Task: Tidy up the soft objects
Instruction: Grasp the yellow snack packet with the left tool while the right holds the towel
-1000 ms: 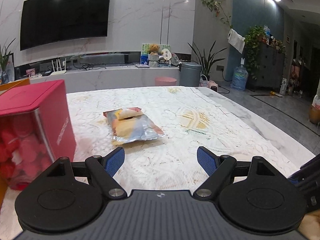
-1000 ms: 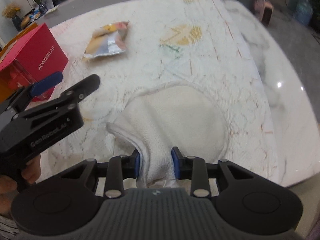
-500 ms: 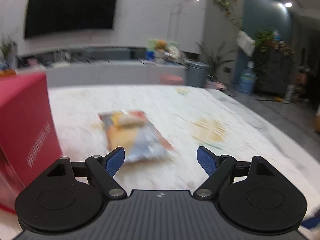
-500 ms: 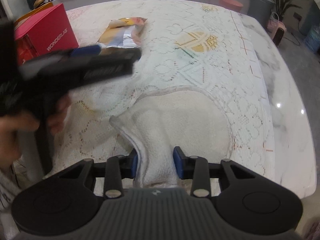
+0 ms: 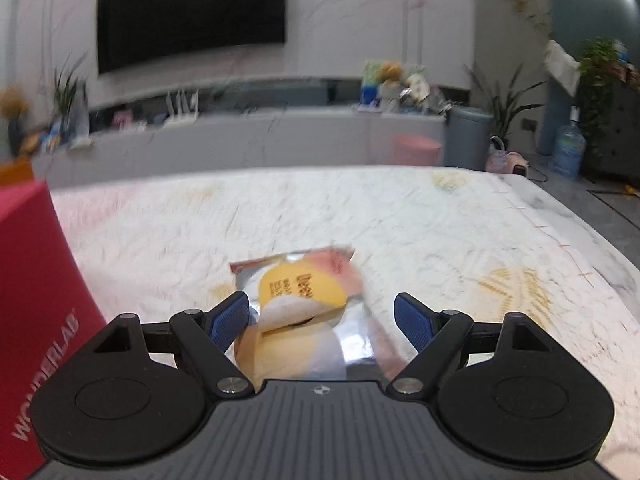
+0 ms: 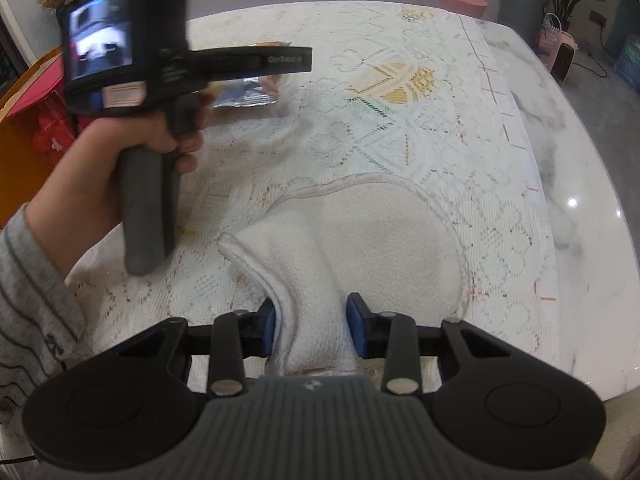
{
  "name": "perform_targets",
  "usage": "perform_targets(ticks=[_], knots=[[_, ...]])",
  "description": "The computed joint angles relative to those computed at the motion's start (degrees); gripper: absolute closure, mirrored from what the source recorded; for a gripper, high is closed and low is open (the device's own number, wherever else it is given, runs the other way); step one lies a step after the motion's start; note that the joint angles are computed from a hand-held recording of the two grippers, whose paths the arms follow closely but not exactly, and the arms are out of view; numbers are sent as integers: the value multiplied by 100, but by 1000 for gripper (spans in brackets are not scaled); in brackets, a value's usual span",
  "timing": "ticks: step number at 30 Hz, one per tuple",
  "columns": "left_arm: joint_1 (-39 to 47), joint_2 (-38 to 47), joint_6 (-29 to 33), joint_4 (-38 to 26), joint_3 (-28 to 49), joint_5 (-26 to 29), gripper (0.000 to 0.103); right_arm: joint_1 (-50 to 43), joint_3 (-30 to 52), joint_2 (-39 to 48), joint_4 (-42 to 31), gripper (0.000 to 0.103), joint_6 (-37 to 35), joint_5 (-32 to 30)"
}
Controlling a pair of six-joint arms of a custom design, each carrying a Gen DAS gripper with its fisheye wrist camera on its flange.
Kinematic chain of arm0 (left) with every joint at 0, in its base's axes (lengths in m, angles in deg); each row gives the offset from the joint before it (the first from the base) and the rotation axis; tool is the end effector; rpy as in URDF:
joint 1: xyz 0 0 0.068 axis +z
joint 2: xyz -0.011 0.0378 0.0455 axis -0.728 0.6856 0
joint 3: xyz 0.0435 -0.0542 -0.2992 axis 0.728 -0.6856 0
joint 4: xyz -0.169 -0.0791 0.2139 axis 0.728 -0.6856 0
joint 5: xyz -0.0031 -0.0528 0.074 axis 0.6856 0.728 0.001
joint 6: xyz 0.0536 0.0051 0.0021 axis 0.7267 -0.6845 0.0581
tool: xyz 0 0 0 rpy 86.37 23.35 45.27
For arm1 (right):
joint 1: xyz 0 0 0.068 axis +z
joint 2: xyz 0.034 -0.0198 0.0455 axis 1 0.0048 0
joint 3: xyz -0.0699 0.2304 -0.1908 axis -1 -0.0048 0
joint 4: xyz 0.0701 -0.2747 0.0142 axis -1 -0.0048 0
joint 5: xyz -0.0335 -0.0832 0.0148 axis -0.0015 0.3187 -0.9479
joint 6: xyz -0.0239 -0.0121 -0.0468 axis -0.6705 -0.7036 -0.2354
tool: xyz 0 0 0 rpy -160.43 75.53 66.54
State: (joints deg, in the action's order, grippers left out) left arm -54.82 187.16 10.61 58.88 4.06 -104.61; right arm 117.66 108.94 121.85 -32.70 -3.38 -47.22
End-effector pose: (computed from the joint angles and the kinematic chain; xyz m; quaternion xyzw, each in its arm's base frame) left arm 0.3161 -0.0340 0.1256 -0.1090 0.8690 0.0514 0.4799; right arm 0.2623 0.1425 0.2640 -0.2075 0.9516 0.1019 0.2028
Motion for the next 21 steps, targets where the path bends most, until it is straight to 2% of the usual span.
perform_targets(ticks=[4,6,12,21], knots=[[279,-33,-199,212,-92,449,7,43,-17,-9,13,67,-83,52],[292,-48,-218,76,-53,335,22,5,-35,-6,46,67,-145,22],[191,-395,130,-132,-289,336,32,74,5,23,25,67,-143,121],[410,-2574,204,-1034,-1689,1172,34,187,-54,-55,51,67,-127,276]])
